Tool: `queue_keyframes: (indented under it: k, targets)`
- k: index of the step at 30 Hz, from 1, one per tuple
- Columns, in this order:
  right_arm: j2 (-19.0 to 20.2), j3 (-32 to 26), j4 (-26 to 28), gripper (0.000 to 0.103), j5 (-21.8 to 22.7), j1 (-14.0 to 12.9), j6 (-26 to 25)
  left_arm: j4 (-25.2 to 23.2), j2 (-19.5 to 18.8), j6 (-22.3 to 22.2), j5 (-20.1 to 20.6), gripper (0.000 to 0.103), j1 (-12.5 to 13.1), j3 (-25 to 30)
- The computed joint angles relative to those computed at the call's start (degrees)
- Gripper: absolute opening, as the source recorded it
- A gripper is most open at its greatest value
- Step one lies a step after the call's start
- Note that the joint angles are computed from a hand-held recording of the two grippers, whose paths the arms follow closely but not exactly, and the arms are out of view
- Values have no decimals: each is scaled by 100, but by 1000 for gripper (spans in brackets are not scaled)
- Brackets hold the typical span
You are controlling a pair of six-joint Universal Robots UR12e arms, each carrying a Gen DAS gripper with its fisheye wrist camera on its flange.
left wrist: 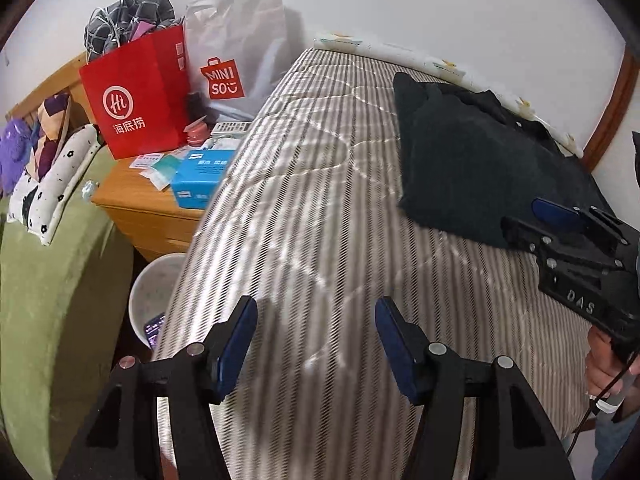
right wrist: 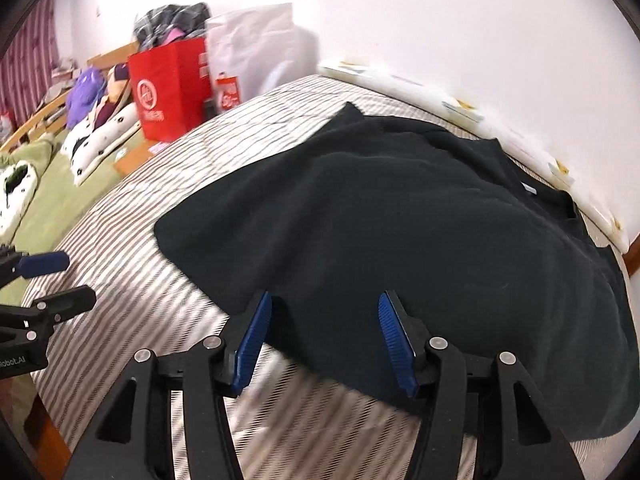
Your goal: Fold small clothes
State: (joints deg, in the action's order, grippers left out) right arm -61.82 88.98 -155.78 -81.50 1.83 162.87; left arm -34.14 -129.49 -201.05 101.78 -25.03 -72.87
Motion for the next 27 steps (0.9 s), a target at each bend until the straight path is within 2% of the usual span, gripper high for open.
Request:
queue_keyframes:
  k: [2, 5, 9, 14, 15, 16, 17, 18, 22, 27]
  targets:
    - [-50, 91, -30, 56, -41, 44, -85, 51, 16, 67, -44, 59, 35, -41]
    - [-54, 160, -68, 63, -229, 155, -179, 96, -14, 207, -178, 59, 83, -22]
    - [51, 126, -387, 63, -673, 310, -225, 342, -32, 430, -581, 59, 153, -66]
    - [246, -96, -556, 63, -717, 367, -162, 516, -97, 526, -937, 59, 215, -15]
    - [276, -119, -614, 55, -698, 370, -196, 541, -111, 513, -961, 59, 221, -3]
    - [300, -134, -661, 42, -715, 380, -224, 567, -124, 494, -996, 60, 229, 10]
    - [326, -167, -668, 36, -767, 392, -260, 589, -132, 481, -1025, 60, 234, 15]
    - [324, -170, -733, 20, -679, 373, -215, 630, -144, 446, -1093, 60, 248, 22]
    - [227, -168, -652, 14, -115, 203, 140, 700, -171, 364, -1157, 61, 262, 43]
    - [39, -70, -1030, 13, 334, -44, 871, 634, -210, 345, -1140, 61, 247, 125]
